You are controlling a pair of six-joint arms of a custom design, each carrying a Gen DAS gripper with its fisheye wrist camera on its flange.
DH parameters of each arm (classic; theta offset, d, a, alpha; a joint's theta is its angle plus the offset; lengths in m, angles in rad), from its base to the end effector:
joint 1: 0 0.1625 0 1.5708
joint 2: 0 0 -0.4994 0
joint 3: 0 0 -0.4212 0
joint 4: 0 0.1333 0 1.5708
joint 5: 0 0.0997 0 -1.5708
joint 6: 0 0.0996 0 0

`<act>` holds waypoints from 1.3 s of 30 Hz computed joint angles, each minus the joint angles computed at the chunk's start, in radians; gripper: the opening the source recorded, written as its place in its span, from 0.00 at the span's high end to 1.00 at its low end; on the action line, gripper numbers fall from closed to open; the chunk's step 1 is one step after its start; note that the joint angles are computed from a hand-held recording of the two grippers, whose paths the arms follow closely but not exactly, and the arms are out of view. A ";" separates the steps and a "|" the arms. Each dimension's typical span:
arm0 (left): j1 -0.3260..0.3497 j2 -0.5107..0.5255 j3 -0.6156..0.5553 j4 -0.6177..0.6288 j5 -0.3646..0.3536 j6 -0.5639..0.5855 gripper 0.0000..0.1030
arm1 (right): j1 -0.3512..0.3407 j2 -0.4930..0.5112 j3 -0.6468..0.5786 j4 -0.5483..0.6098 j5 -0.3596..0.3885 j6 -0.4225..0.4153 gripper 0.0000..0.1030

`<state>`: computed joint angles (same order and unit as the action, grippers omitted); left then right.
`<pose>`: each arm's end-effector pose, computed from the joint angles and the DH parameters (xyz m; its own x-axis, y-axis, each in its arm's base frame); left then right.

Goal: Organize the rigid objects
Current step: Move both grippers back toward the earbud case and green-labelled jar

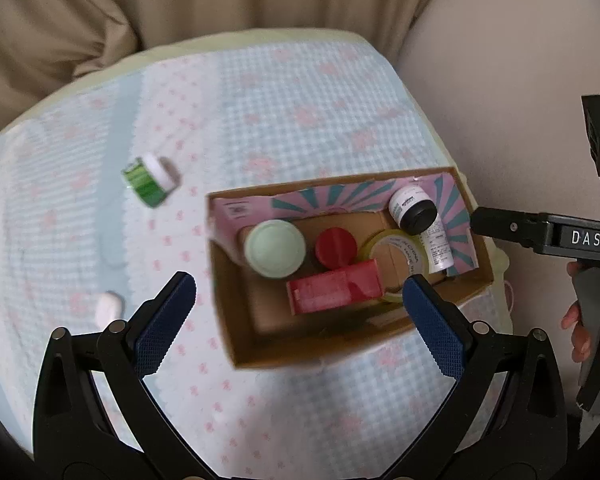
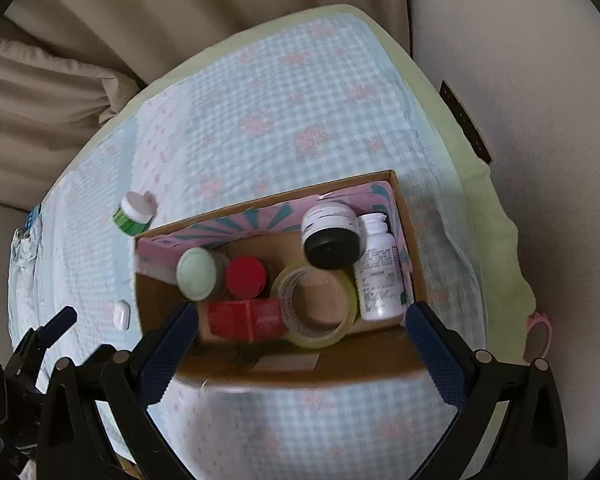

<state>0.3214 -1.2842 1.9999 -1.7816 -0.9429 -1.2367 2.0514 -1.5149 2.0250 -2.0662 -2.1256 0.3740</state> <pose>-0.4207 -0.3422 0.2464 -0.7799 0.0200 -0.6256 0.2855 0.9008 -0.3271 0.3000 -0.4006 0.3693 -0.8672 -0.0483 0.4957 -0.1563 0.9714 -0.1788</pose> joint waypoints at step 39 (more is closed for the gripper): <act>0.020 -0.622 0.048 0.638 -0.064 -0.177 0.00 | 0.370 0.510 -0.249 -0.095 -0.062 -0.020 0.00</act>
